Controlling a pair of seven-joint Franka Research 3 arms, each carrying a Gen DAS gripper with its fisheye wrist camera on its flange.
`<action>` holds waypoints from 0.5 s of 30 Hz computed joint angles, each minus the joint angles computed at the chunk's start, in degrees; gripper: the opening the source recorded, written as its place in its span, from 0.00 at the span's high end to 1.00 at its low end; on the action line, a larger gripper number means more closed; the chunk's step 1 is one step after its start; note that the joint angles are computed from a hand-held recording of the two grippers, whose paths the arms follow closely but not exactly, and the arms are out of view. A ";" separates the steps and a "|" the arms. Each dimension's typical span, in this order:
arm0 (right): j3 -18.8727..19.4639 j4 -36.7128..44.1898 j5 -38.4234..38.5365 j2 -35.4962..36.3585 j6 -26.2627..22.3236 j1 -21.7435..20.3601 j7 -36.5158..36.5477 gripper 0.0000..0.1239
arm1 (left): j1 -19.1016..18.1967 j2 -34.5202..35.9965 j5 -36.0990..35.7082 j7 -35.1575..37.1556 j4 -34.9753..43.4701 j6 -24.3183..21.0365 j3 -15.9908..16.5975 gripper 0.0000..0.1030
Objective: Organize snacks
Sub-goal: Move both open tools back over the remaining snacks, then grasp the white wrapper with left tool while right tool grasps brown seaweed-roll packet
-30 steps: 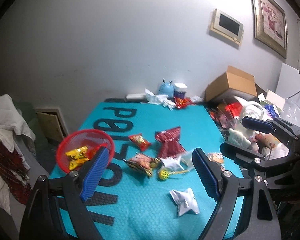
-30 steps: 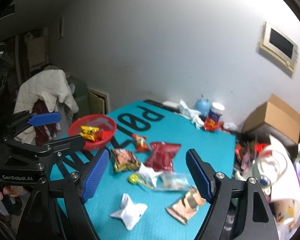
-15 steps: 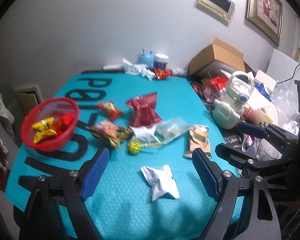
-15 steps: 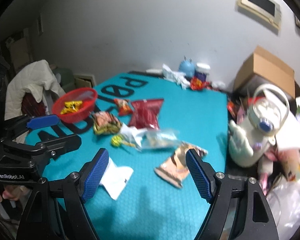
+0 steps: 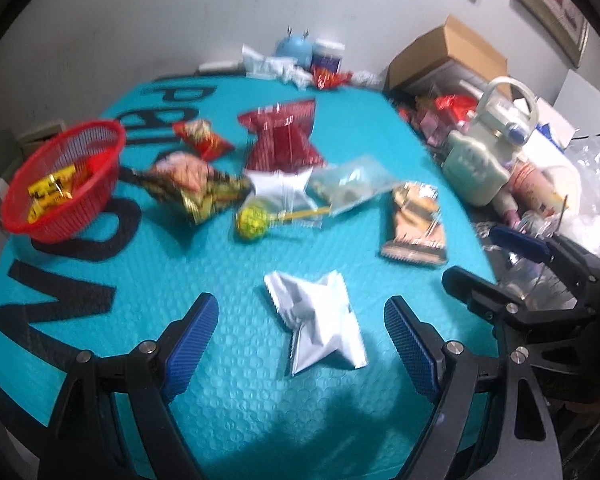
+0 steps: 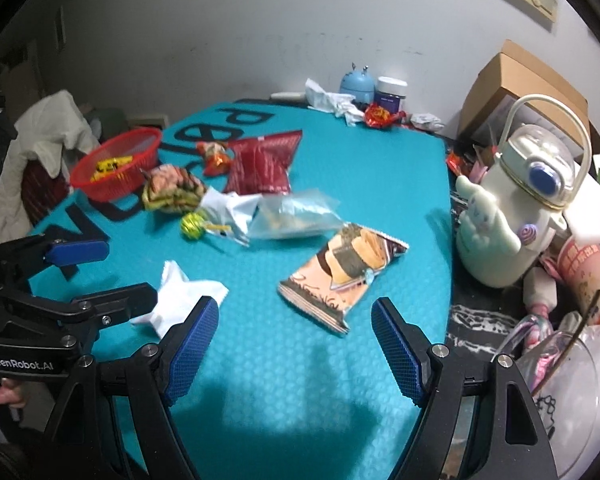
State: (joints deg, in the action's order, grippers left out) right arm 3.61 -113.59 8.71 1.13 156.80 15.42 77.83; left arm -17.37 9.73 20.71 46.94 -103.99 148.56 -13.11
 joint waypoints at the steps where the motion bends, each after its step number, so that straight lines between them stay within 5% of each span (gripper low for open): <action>1: -0.06 0.16 -0.71 0.40 -0.23 -0.01 0.39 0.36 | 0.12 0.46 -0.83 0.59 0.27 -0.53 -0.18 0.17; 10: -0.83 2.18 -3.32 3.13 -0.47 -0.14 2.45 0.36 | -0.47 4.91 -4.66 4.19 4.11 -4.90 -0.83 0.17; 15: -0.89 3.78 -1.01 4.42 -0.56 -0.70 1.18 0.36 | -2.35 7.00 -1.13 2.85 6.96 -8.00 0.13 0.19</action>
State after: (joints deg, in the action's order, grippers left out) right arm 2.72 -109.81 7.70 5.55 156.23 14.72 79.01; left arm -19.72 16.73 19.58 49.79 -97.04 140.55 -12.99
